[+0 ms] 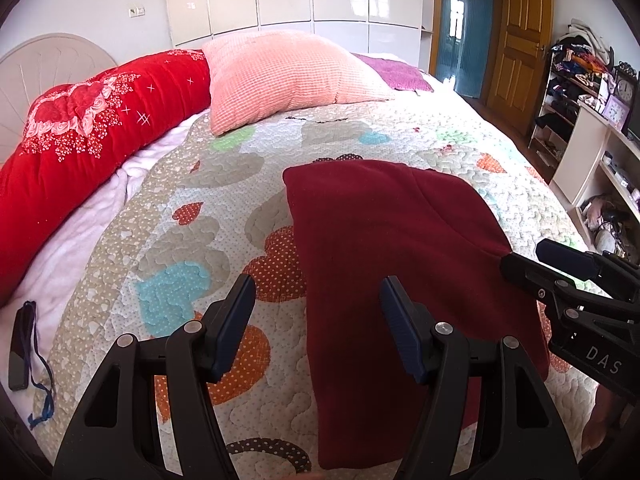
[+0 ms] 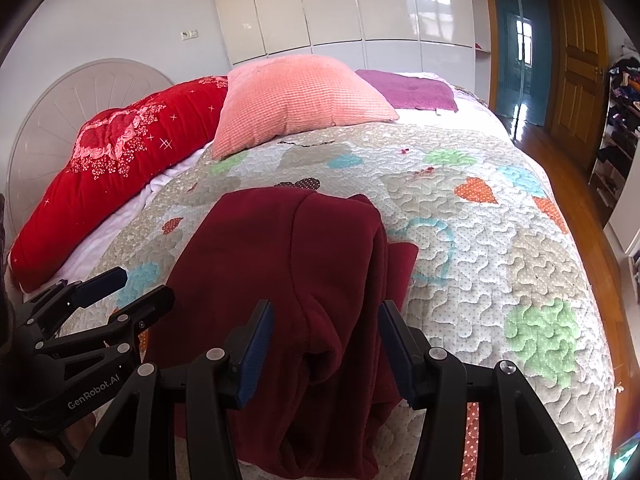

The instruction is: Fold small clothes

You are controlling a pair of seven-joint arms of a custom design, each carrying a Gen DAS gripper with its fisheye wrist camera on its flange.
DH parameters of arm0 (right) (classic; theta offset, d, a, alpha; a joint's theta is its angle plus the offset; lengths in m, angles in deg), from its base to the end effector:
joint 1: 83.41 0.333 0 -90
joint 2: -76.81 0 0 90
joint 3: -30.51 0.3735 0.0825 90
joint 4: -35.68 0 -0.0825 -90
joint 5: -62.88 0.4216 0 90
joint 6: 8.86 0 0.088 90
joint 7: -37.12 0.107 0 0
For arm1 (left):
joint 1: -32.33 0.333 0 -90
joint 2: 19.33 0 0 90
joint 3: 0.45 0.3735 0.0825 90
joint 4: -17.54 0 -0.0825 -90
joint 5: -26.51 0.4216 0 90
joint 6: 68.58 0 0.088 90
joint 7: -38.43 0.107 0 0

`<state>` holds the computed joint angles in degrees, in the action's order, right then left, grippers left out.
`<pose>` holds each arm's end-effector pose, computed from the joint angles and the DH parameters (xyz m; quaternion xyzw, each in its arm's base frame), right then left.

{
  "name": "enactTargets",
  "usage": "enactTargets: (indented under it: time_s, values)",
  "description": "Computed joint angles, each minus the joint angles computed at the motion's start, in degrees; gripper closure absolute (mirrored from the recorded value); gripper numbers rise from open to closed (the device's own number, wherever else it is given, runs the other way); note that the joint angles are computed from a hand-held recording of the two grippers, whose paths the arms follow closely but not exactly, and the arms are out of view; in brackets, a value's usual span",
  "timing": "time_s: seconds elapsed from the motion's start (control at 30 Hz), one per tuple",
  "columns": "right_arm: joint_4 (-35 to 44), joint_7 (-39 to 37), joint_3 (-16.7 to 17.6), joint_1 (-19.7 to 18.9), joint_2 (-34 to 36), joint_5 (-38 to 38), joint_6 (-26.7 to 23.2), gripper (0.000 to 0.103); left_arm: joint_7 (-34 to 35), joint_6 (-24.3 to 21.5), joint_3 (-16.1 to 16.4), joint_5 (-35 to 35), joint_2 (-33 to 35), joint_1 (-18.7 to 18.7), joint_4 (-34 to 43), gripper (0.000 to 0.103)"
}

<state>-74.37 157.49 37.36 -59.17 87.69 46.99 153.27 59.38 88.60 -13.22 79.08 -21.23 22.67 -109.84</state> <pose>0.5875 0.3640 0.5153 -0.7327 0.5785 -0.1600 0.3207 0.5270 -0.2526 0.4733 -0.6725 0.6406 -0.2468 0.2766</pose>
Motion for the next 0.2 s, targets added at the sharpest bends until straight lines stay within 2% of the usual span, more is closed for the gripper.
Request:
enactTargets:
  time_s: [0.1, 0.2]
  values:
    - [-0.5, 0.3, 0.0, 0.0, -0.4, -0.1, 0.2, 0.051, -1.0, 1.2, 0.1, 0.4, -0.3, 0.3, -0.5, 0.038]
    - [-0.9, 0.5, -0.1, 0.1, -0.6, -0.4, 0.3, 0.051, 0.4, 2.2, 0.3, -2.1, -0.6, 0.5, -1.0, 0.038]
